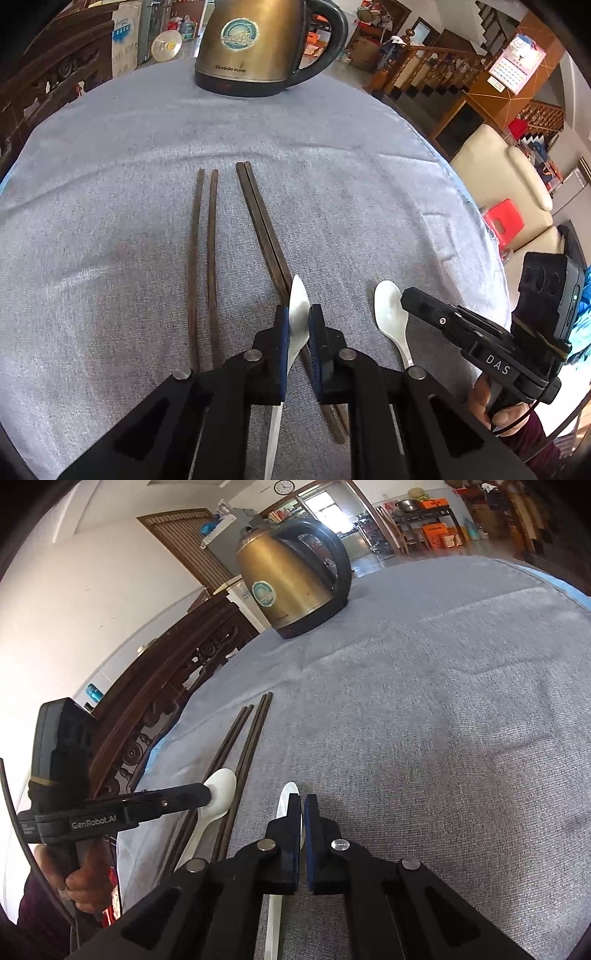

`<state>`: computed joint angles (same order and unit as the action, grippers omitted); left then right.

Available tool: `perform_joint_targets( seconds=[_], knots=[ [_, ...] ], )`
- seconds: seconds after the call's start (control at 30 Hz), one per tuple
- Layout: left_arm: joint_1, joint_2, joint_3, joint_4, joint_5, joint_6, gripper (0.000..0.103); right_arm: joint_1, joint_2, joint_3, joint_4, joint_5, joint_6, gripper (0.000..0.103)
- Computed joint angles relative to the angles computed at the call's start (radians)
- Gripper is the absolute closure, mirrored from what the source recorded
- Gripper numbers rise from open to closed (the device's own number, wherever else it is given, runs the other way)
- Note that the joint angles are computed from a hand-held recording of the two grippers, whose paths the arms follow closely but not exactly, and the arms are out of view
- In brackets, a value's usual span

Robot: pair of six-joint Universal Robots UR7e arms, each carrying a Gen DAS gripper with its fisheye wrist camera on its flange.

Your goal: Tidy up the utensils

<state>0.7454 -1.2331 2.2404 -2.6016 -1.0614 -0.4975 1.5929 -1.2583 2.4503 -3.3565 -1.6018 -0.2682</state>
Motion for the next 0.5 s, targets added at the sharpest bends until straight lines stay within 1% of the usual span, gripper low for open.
perform_joint_targets(
  seconds=[0.17, 0.23, 0.3, 0.33, 0.43, 0.5],
  knots=[
    [-0.001, -0.002, 0.009, -0.017, 0.009, -0.026, 0.093, 0.003, 0.001, 0.007, -0.021, -0.008, 0.003, 0.1],
    [-0.004, -0.014, 0.022, -0.031, 0.013, -0.036, 0.097, -0.001, -0.003, 0.01, -0.021, -0.014, 0.015, 0.099],
    [-0.007, -0.036, 0.039, -0.047, 0.015, -0.046, 0.101, -0.006, -0.006, 0.007, -0.006, -0.007, 0.024, 0.099],
    [-0.009, -0.048, 0.046, -0.051, 0.018, -0.051, 0.101, -0.006, -0.006, 0.006, -0.007, -0.014, 0.033, 0.099],
    [-0.016, -0.099, 0.079, -0.083, 0.022, -0.068, 0.101, -0.011, -0.009, -0.008, 0.044, -0.028, 0.066, 0.099],
    [-0.023, -0.135, 0.101, -0.099, 0.025, -0.08, 0.101, -0.018, -0.013, -0.013, 0.067, -0.015, 0.066, 0.097]
  ],
)
